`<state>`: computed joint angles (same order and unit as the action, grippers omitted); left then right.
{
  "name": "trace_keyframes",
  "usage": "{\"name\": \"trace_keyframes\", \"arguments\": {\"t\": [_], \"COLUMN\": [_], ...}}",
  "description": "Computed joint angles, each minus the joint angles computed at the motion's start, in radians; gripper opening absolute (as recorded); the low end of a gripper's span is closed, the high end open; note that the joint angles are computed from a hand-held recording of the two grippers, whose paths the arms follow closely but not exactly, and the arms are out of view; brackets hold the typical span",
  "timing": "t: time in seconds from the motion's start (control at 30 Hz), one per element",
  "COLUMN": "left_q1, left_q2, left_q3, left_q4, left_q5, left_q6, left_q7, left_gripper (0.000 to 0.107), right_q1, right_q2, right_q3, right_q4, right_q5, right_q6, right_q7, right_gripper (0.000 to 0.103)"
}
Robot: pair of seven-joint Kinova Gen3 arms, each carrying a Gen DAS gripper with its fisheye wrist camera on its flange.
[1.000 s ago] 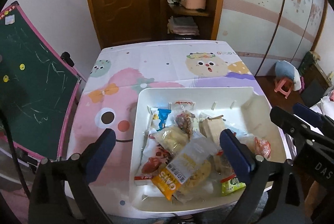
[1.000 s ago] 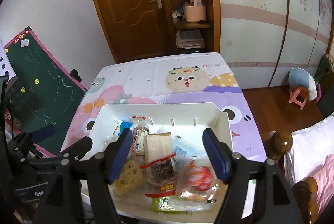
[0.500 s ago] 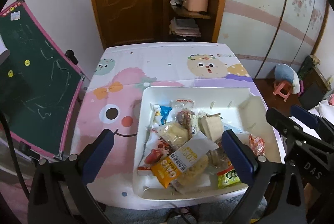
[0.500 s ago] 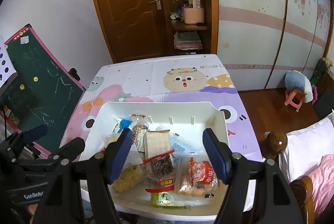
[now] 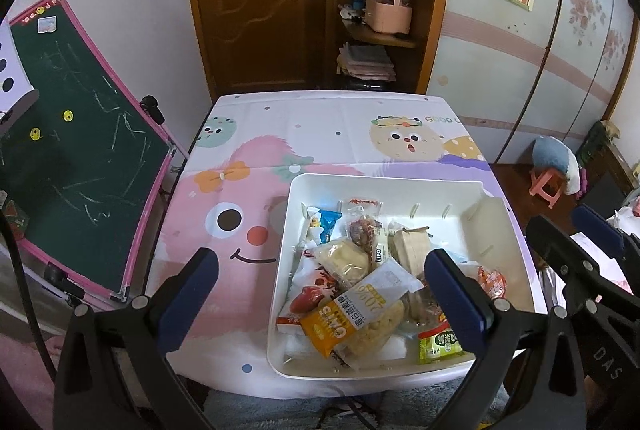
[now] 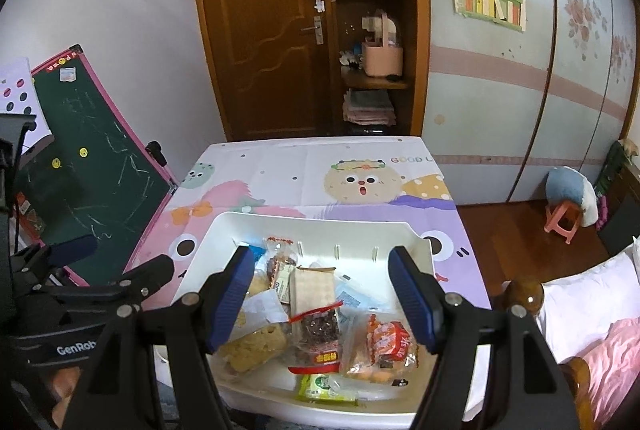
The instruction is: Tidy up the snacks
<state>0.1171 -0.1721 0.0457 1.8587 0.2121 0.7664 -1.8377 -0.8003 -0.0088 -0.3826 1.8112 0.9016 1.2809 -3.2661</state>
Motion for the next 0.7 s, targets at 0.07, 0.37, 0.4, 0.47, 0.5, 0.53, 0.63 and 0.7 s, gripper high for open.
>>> {"name": "trace_keyframes", "arguments": {"t": [0.07,0.37,0.4,0.47,0.5,0.53,0.63,0.7], "left_q1": [-0.001,0.001,0.002,0.003,0.002,0.002,0.004,0.004], "left_q2": [-0.004,-0.023,-0.022,-0.022,-0.023,-0.024,-0.027,-0.028], "left_q3": [0.004,0.007,0.005,0.006,0.008,0.009,0.008,0.008], "left_q4": [0.002,0.005,0.005,0.003,0.004,0.005,0.005,0.004], "left_q5": [-0.008,-0.027,-0.027,-0.028,-0.032,-0.035,-0.036,-0.04], "left_q6": [-0.003,-0.01,-0.009,-0.007,-0.01,-0.011,-0.015,-0.016], "left_q7": [0.009,0.036,0.033,0.035,0.038,0.04,0.041,0.043], "left_gripper": [0.103,0.103,0.103,0.103,0.103,0.103,0.103,0.103], "right_q1": [-0.002,-0.002,-0.001,0.001,0.002,0.003,0.004,0.005], "right_q2": [0.0,-0.004,-0.004,-0.003,-0.005,-0.005,-0.004,-0.003], "right_q3": [-0.002,-0.003,-0.002,-0.001,0.0,0.0,-0.001,-0.001], "right_q4": [-0.001,0.003,0.002,-0.003,-0.003,-0.004,-0.004,-0.005], "right_q5": [0.004,0.005,0.002,-0.005,-0.009,-0.01,-0.007,-0.007], "right_q6": [0.004,0.003,0.005,0.009,0.008,0.007,0.007,0.007], "right_q7": [-0.002,-0.007,-0.006,-0.001,0.002,0.002,0.0,0.0], "right_gripper": [0.07,0.07,0.07,0.07,0.07,0.07,0.07,0.07]}}
